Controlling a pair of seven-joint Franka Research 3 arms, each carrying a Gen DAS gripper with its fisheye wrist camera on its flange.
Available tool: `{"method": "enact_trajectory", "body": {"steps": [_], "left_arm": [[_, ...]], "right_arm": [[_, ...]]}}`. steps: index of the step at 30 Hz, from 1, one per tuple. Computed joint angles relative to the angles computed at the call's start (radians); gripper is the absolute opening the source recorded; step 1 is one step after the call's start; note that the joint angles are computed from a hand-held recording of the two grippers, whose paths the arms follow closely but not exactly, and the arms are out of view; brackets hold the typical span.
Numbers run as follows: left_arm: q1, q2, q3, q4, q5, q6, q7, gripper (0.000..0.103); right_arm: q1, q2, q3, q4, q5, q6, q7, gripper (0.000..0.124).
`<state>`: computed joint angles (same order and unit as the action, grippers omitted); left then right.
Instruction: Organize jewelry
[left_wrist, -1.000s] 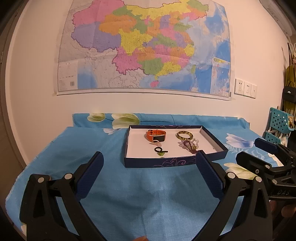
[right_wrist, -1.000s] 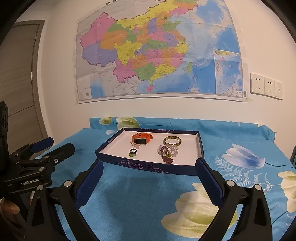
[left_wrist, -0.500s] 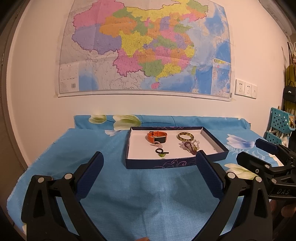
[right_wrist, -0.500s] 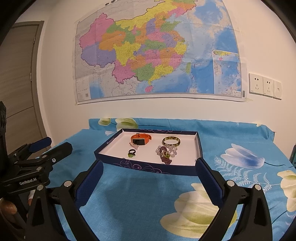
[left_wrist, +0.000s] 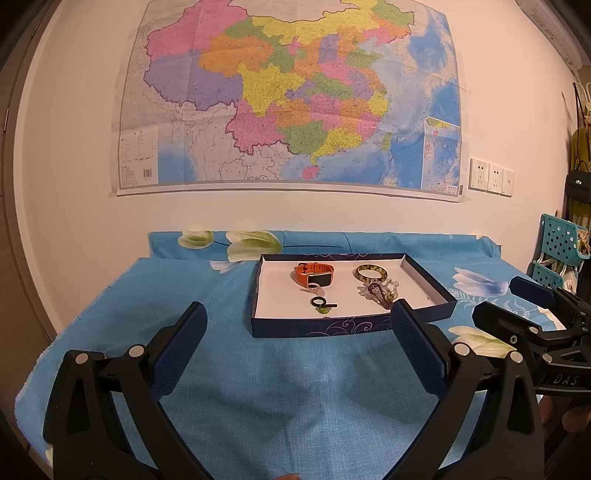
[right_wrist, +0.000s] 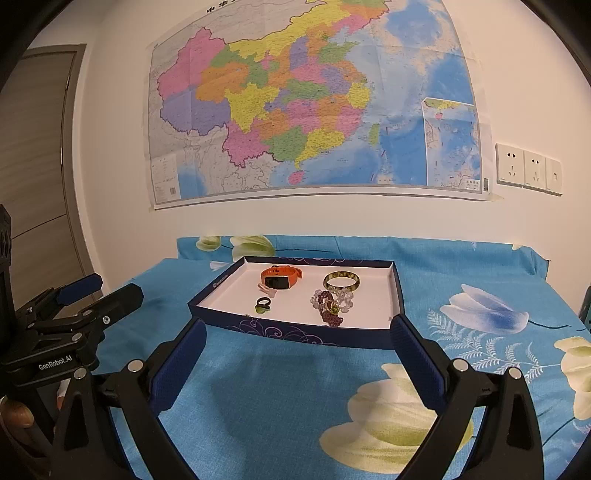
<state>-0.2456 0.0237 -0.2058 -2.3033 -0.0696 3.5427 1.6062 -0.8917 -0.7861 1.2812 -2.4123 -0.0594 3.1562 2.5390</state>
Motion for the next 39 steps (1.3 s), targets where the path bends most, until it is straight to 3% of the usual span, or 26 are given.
{"method": "enact_trajectory", "body": {"steps": [19, 31, 36, 39], "left_arm": [[0.0, 0.002, 0.0, 0.0, 0.004, 0.004, -0.003, 0.098], [-0.033, 0.013, 0.0, 0.018, -0.149, 0.012, 0.12, 0.098], [-0.012, 0.022, 0.01, 0.032, -0.051, -0.041, 0.027, 0.098], [0.055, 0.037, 0.004, 0.056, 0.147, -0.083, -0.153, 0.098]], "right_arm": [[-0.001, 0.0, 0.0, 0.0, 0.0, 0.003, 0.0, 0.096], [0.0, 0.009, -0.004, 0.003, -0.002, 0.002, -0.003, 0.096], [0.013, 0.04, -0.02, 0.001, -0.023, -0.017, -0.036, 0.096], [0.052, 0.106, -0.079, -0.013, -0.047, -0.089, -0.077, 0.096]]}}
